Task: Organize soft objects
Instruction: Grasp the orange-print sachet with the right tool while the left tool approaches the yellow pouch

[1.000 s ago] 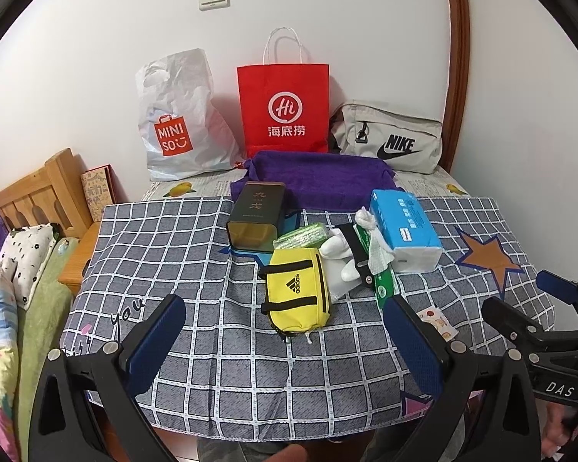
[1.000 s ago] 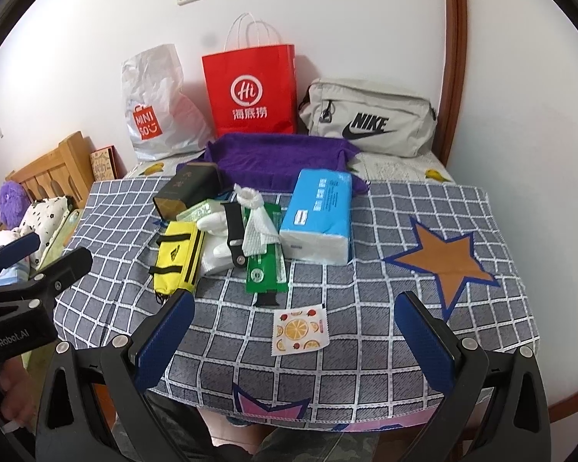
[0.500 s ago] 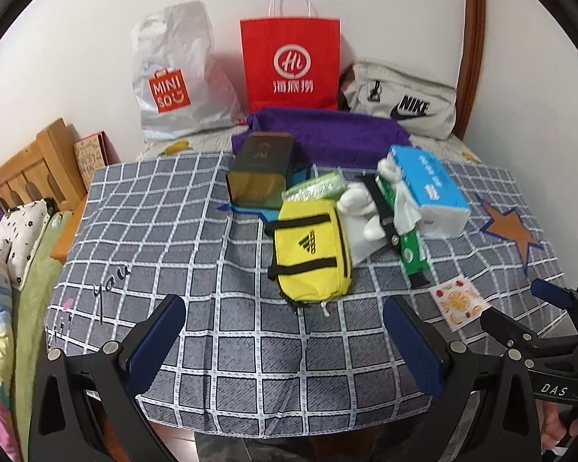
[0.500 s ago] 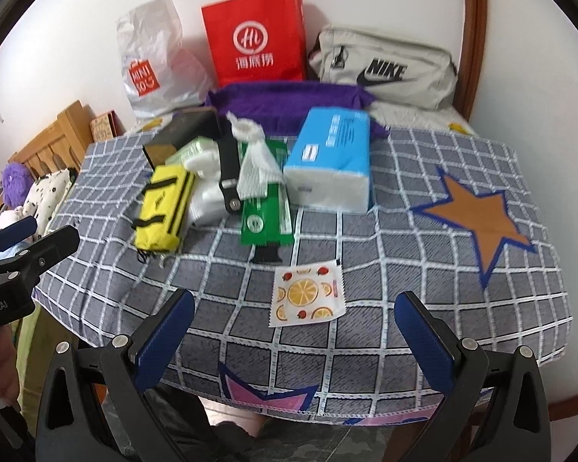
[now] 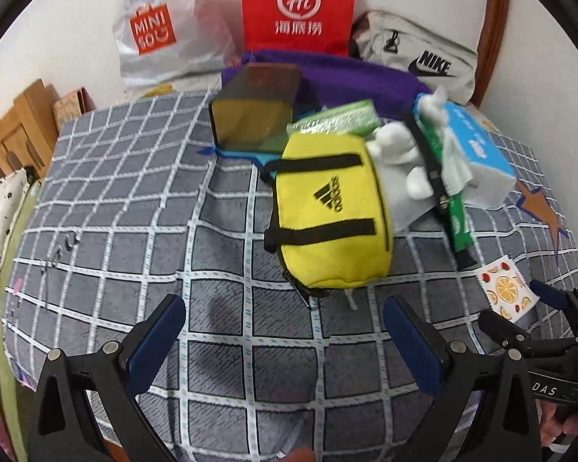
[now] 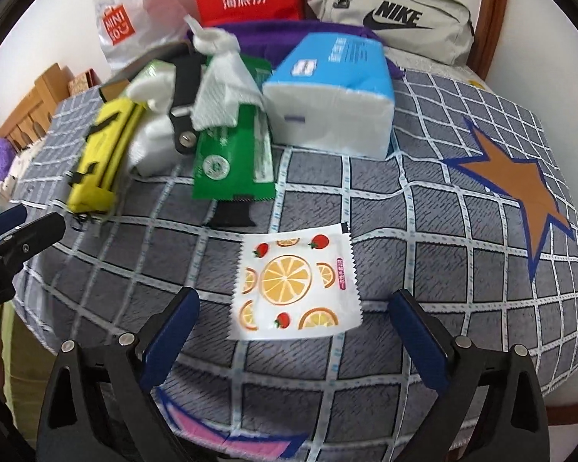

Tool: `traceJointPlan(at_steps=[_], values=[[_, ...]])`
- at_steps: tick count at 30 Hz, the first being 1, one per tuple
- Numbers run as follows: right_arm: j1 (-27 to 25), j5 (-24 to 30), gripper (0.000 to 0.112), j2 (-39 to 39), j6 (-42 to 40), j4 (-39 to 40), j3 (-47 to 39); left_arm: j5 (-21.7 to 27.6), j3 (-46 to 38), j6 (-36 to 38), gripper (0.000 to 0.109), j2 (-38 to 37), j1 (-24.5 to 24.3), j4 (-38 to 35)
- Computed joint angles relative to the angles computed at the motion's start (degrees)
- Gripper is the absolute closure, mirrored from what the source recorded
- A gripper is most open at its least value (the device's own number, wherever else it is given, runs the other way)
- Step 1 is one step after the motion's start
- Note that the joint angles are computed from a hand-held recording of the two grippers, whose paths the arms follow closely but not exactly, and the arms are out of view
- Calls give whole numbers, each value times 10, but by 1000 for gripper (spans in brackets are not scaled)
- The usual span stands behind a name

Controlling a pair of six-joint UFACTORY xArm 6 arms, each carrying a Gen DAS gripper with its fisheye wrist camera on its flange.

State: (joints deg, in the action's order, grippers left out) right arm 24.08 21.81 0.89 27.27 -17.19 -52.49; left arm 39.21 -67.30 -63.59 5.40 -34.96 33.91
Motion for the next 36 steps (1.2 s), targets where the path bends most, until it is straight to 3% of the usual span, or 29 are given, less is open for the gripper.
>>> traceJointPlan(at_steps=[6,8,12,15,21,27,29,33,36], values=[[-9,-28,20,16,25,-35,-2,-27,1,17,6,12,15,-25],[-15,-36,28,20,30,-46,-6,-43,4,25,6,14,21,-32],[-20,-42,57,14,7,-34,-2,-72,4,42,6,18,29,-43],[-21,-44,64,14,-7,-24,-3,-97,5,60,7,18,34,-49],[-24,-49,65,21,-28,-9,-8,-150,-5,65,8,33,42,-41],[-26,-58,62,24,-49,8,-7,-144,-41,59,8,86,47,-37],[-27,-73,59,22,-61,23,2,-138,-48,39,8,96,46,-2],[-28,-91,57,21,-24,-32,12,-88,-77,51,6,115,30,30],[-26,-93,53,20,-56,10,14,-99,-67,36,6,111,30,45]])
